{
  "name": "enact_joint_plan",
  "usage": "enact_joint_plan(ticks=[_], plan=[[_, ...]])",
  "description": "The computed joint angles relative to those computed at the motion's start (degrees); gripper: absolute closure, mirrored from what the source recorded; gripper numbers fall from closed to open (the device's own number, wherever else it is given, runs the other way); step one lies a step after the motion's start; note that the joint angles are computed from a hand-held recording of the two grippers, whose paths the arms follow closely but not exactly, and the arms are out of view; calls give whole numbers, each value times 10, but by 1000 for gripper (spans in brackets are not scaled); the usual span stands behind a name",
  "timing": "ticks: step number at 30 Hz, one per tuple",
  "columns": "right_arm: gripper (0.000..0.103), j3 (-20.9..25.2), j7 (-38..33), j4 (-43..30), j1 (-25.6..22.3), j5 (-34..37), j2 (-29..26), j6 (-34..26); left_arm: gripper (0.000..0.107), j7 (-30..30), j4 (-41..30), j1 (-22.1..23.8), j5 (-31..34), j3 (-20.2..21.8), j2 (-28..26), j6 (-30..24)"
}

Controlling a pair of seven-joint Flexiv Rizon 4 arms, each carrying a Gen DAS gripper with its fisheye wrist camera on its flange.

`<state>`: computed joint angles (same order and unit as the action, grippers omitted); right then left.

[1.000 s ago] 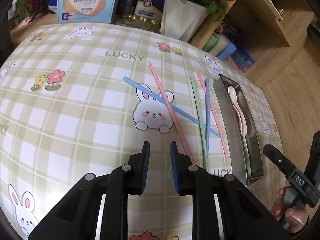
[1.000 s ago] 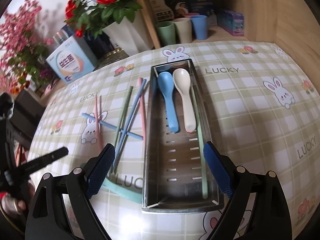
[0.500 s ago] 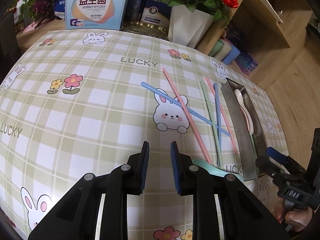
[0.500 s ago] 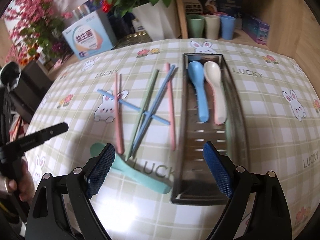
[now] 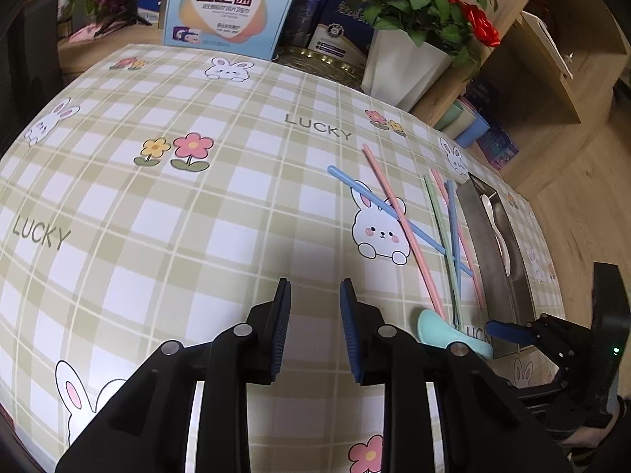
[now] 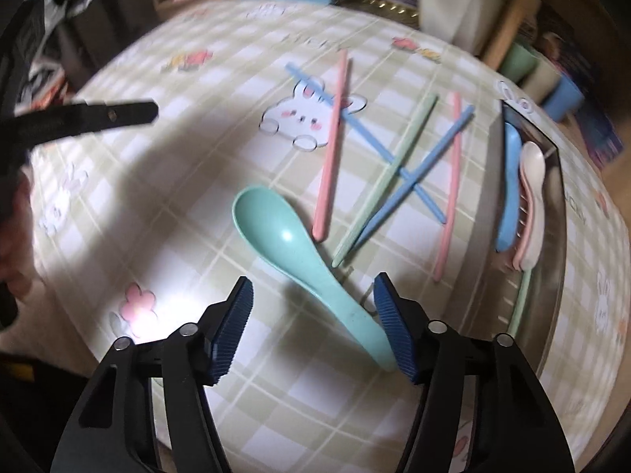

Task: Organize utensils
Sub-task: 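Grasp the teal spoon by its handle and lift it with the right gripper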

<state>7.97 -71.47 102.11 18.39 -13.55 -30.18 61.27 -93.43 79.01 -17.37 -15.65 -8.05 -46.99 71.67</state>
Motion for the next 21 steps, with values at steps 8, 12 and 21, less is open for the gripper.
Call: enact_joint_plan(ticks=[8, 12, 21], plan=[[51, 28, -39, -40, -28, 59, -19, -71, 81, 13, 24, 17, -18, -20, 3, 17], [58, 31, -46, -40, -31, 84, -18, -68, 81, 18, 26, 19, -23, -25, 2, 17], [70, 3, -35, -14, 0, 40, -5, -57, 81, 21, 24, 14, -25, -22, 1, 9]])
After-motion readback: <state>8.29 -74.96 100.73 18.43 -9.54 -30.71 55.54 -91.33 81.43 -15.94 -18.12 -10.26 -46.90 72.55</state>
